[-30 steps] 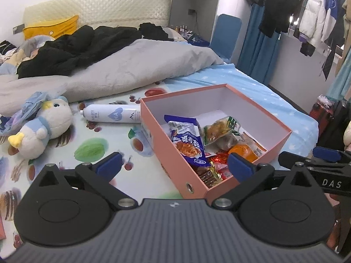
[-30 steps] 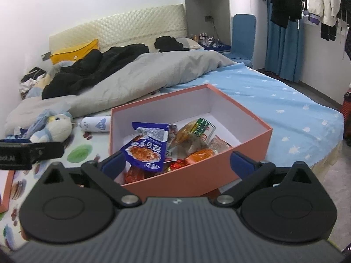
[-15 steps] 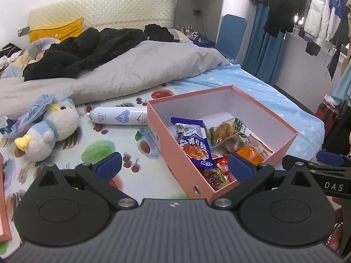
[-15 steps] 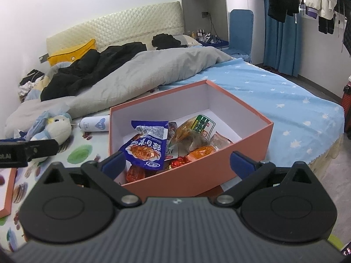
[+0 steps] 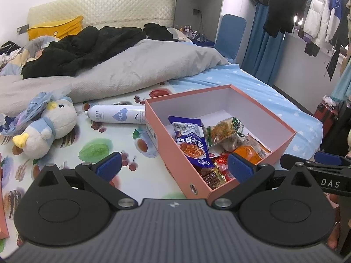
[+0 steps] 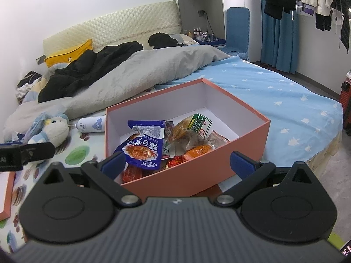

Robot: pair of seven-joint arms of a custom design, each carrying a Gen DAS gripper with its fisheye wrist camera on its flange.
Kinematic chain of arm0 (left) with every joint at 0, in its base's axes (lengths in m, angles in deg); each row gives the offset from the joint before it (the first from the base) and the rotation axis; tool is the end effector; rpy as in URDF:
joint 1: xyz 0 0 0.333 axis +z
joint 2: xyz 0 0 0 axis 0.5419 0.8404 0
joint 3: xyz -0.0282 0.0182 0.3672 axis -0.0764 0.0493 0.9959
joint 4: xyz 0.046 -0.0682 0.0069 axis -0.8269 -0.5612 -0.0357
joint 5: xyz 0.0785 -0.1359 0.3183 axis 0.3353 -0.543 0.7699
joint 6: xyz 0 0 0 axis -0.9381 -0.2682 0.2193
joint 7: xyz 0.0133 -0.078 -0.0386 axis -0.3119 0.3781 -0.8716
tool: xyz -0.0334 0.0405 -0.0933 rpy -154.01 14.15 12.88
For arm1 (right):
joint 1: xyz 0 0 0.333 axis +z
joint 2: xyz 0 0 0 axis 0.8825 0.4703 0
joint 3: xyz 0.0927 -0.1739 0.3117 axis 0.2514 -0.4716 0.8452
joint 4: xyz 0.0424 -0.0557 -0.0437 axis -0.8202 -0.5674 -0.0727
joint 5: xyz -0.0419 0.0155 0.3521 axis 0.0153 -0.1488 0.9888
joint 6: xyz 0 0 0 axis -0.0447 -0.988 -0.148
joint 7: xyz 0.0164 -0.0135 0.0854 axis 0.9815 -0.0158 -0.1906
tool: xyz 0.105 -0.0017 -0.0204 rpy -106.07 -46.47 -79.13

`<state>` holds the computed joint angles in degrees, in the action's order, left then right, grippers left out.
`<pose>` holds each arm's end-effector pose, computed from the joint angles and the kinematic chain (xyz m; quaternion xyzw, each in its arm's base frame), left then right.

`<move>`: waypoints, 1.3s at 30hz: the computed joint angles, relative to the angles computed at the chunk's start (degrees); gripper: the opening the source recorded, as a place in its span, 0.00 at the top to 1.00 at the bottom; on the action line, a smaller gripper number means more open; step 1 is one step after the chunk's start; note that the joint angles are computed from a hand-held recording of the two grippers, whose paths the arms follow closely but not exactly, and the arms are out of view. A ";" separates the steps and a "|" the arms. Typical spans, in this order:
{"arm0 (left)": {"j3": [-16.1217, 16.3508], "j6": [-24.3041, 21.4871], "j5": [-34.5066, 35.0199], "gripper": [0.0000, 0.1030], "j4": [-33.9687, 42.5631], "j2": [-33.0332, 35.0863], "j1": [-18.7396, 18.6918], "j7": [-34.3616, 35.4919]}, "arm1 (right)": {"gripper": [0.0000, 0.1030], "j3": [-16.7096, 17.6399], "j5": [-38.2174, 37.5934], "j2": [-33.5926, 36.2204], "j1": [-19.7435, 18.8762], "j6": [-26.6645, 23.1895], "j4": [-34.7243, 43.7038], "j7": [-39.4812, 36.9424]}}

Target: Organize snacks

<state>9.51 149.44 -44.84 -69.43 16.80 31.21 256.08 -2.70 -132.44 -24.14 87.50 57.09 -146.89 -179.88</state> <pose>0.5925 -0.1048 0.4848 -0.4225 0.7972 -0.4014 0.1574 0.4816 0.2744 0.4340 -0.4229 0.7805 -0.3618 0.2848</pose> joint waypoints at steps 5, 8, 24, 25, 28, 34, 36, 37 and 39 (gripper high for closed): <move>-0.02 0.29 0.20 0.00 0.00 0.16 -0.03 0.04 | 0.00 -0.01 0.29 0.14 0.05 -0.15 0.08 -0.06; -0.02 0.31 0.39 0.00 -0.03 0.12 -0.04 -0.09 | 0.00 0.00 0.14 0.27 0.18 -0.53 0.11 -0.16; -0.03 0.17 -0.22 0.00 -0.08 0.11 0.14 0.53 | 0.00 -0.12 0.29 0.26 0.06 -0.05 -0.08 0.23; 0.00 0.11 -0.16 0.00 -0.10 0.11 0.14 0.48 | 0.00 -0.07 0.45 0.21 0.14 -0.31 -0.08 0.23; -0.02 0.17 -0.20 0.00 -0.28 -0.02 0.08 0.47 | 0.00 -0.11 0.57 0.23 0.05 -0.21 -0.12 0.24; 0.05 0.22 -0.11 0.00 -0.29 0.00 -0.01 0.31 | 0.00 -0.01 0.59 0.44 0.32 -0.30 0.31 -0.21; 0.01 0.08 -0.32 0.00 -0.25 0.01 0.08 0.57 | 0.00 0.00 0.60 0.51 0.40 -0.32 0.42 -0.34; -0.01 0.18 -0.37 0.00 -0.33 -0.05 0.01 0.54 | 0.00 -0.02 0.62 0.53 0.40 -0.25 0.43 -0.28; 0.06 0.03 -0.23 0.00 -0.32 -0.04 0.02 0.48 | 0.00 -0.06 0.57 0.50 0.40 -0.14 0.35 -0.10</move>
<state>9.57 149.47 -45.06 -69.75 16.76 31.23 256.56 -2.77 -131.87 -23.64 87.90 56.95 -146.53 -179.98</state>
